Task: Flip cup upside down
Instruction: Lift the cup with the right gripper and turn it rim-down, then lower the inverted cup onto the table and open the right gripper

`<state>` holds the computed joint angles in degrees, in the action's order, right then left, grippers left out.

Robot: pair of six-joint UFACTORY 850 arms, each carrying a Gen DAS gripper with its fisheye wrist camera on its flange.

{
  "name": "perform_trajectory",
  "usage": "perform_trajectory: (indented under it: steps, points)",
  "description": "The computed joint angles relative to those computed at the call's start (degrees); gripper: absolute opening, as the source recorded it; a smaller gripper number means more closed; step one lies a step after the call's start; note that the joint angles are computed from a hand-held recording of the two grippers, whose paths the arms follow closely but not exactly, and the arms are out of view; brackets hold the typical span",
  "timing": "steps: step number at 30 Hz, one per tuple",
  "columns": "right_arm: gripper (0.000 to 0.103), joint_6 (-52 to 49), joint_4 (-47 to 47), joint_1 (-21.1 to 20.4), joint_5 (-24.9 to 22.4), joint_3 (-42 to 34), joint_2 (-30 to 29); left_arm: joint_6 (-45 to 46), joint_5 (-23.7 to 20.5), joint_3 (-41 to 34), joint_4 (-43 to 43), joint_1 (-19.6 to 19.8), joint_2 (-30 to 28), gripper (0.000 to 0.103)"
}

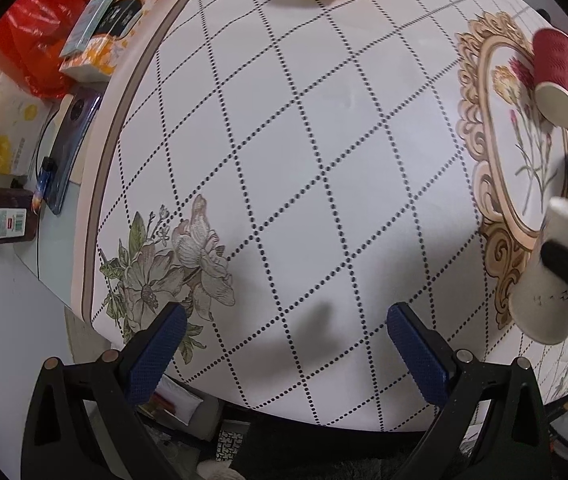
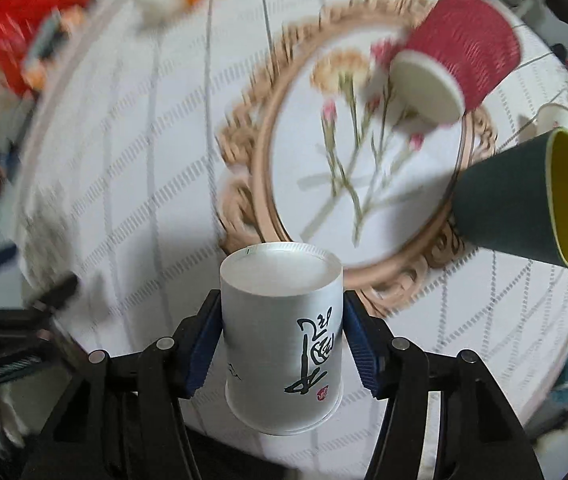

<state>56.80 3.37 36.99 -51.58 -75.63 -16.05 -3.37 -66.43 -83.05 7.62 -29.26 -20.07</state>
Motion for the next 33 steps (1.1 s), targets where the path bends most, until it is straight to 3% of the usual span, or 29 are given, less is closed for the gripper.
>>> perform_trajectory:
  steps: [2,4,8,12,26,29,31,33]
  points:
    - [0.062,9.5,-8.5,1.9,6.0,2.5,2.3,-0.3,0.0,-0.1,0.2,0.4,-0.3,0.103]
    - [0.062,19.2,-17.6,4.2,8.3,3.6,3.3,-0.7,-0.1,-0.1,0.7,0.8,-0.5,0.103]
    - [0.062,35.1,-32.0,10.0,6.4,1.1,1.7,-0.2,0.2,0.4,1.5,1.2,-0.6,0.103]
    - [0.062,40.3,-38.7,14.1,2.8,-0.5,-0.1,0.7,1.1,1.9,1.8,1.0,0.1,0.103]
    - [0.063,37.0,-33.5,17.4,-2.1,-2.4,-1.7,4.7,6.1,8.8,1.3,-0.8,6.8,0.103]
    - [0.076,37.8,-31.7,17.9,-4.0,-3.3,-1.5,6.0,7.7,9.9,1.1,-1.2,8.8,0.103]
    - [0.091,39.5,-29.4,18.2,-5.4,-3.9,-0.9,7.2,8.5,10.6,0.6,-1.2,10.5,0.103]
    - [0.095,42.1,-27.3,19.0,-7.1,-4.2,0.3,8.3,8.5,10.7,-0.3,-1.2,11.6,0.103]
